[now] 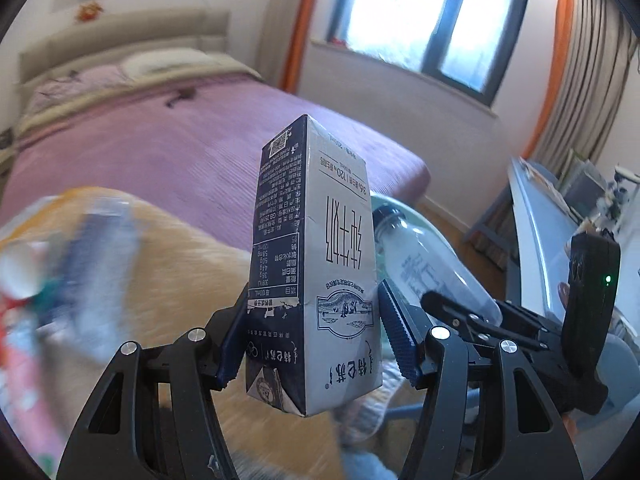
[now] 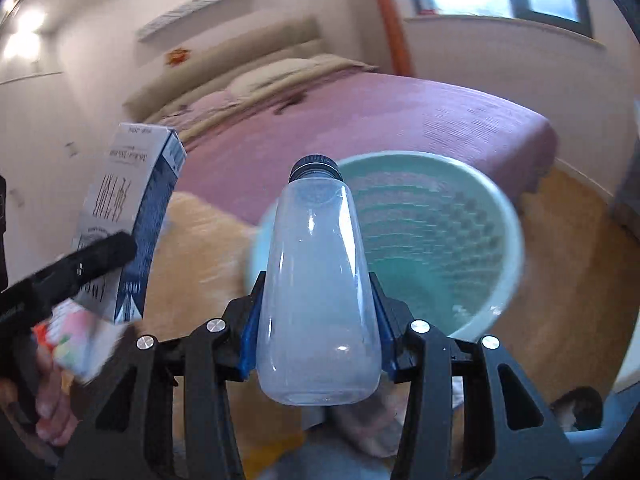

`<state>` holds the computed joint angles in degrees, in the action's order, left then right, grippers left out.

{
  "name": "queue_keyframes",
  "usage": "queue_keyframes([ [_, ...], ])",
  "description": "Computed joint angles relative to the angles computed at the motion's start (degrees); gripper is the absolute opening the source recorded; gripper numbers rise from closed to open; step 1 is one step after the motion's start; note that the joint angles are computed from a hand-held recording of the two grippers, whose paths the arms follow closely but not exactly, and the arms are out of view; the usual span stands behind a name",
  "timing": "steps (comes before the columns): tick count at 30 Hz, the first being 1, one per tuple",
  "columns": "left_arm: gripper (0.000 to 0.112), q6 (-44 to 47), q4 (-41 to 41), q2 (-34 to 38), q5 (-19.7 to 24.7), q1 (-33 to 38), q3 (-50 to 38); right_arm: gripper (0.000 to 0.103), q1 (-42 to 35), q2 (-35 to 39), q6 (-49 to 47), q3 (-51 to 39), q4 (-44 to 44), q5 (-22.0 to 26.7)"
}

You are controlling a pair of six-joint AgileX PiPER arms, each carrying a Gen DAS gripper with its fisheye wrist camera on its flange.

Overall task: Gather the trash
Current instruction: 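Carry carton and bottle over the teal basket and open both tools, then move both tools back from the basket to the trash pile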

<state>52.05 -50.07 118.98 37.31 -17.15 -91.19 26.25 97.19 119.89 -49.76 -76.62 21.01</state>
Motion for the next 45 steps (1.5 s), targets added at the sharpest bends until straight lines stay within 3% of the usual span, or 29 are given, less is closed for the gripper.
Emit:
queue_keyframes([
  [6,0.059,-17.83,13.84,16.56,8.59,-4.96,-23.19,0.043,-5.46,5.94,-19.40,-5.38,16.06,-1.14],
  [12,0.058,-26.60,21.75,27.26,14.91,-7.12,-38.26,0.043,-6.03,8.70,-23.64,-6.25,19.97,-0.89],
  [15,0.037,-26.40,21.15,28.11,16.17,-6.74,-39.20,0.043,-7.42,9.73,-24.54,-6.90,20.94,-2.71],
  [20,0.038,-27.76,21.71,29.75,18.16,-6.90,-41.99,0.044,-8.44,9.86,-22.96,-5.85,19.30,-4.68],
  [25,0.061,-22.81,16.66,24.54,13.59,-5.63,-32.51,0.046,-9.32,10.35,-28.15,-6.66,24.94,-5.64],
  [27,0.068,-18.47,12.10,21.71,12.15,-4.47,-27.58,0.056,-9.04,9.46,-22.98,-5.35,20.50,-7.52],
  [29,0.073,-13.45,7.54,18.08,9.93,-3.48,-21.53,0.057,-7.87,8.23,-17.73,-4.55,15.36,-6.65],
  [34,0.080,3.23,-6.20,5.84,3.78,-0.40,-3.13,0.057,-6.50,5.70,-12.81,-3.22,10.84,-6.87],
  [38,0.083,15.46,-16.28,-2.78,1.80,3.13,8.89,0.057,-2.72,3.99,-9.03,-3.47,7.86,-3.90],
  [45,0.083,28.94,-28.11,-13.11,2.56,11.58,22.82,0.057,5.79,2.91,-6.95,-7.34,5.44,1.38],
])
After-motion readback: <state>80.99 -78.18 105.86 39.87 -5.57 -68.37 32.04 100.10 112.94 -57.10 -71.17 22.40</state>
